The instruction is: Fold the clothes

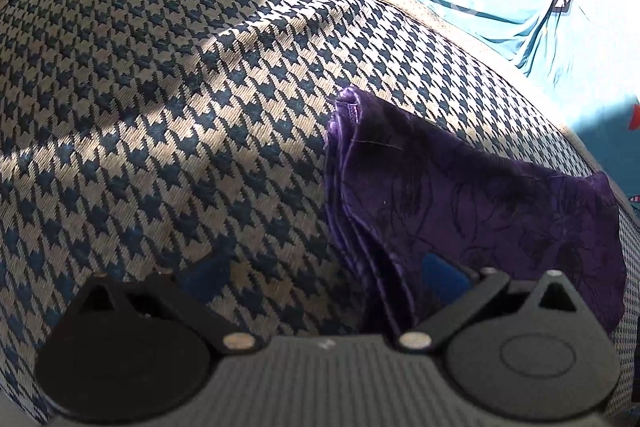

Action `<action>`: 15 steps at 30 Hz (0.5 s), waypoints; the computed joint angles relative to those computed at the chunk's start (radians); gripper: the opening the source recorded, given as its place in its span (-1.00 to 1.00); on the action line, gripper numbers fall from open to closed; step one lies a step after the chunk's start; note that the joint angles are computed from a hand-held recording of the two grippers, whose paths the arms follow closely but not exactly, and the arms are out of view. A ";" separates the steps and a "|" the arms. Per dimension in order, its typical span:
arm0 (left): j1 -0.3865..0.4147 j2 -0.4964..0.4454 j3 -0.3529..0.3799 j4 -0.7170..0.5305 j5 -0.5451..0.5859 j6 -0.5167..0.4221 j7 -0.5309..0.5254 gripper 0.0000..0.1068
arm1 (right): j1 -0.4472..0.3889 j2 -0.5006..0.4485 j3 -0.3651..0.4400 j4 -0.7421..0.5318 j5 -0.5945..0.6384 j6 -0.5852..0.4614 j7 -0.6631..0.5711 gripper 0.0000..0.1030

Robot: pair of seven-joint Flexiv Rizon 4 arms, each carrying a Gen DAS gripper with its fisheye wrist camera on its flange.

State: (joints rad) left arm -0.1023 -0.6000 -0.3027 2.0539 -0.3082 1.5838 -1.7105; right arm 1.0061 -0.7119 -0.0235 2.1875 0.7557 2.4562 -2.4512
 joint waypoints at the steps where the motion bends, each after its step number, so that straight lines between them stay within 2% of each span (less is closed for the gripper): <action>1: 0.014 -0.005 -0.018 -0.004 -0.002 -0.002 0.006 0.92 | -0.029 0.019 0.020 0.006 -0.013 0.001 0.037 -0.80; 4: 0.055 -0.023 -0.073 -0.015 -0.009 -0.005 0.028 0.92 | -0.113 0.072 0.072 0.029 -0.064 -0.009 0.157 -0.80; 10: 0.107 -0.061 -0.159 -0.044 -0.018 -0.023 0.082 0.89 | -0.223 0.137 0.122 0.077 -0.169 -0.051 0.391 -0.80; 13: 0.139 -0.071 -0.201 -0.048 -0.036 -0.039 0.102 0.88 | -0.236 0.152 0.122 0.096 -0.195 -0.050 0.478 -0.80; 15: 0.188 -0.082 -0.259 -0.035 -0.058 -0.031 0.113 0.88 | -0.246 0.163 0.122 0.108 -0.210 -0.049 0.530 -0.80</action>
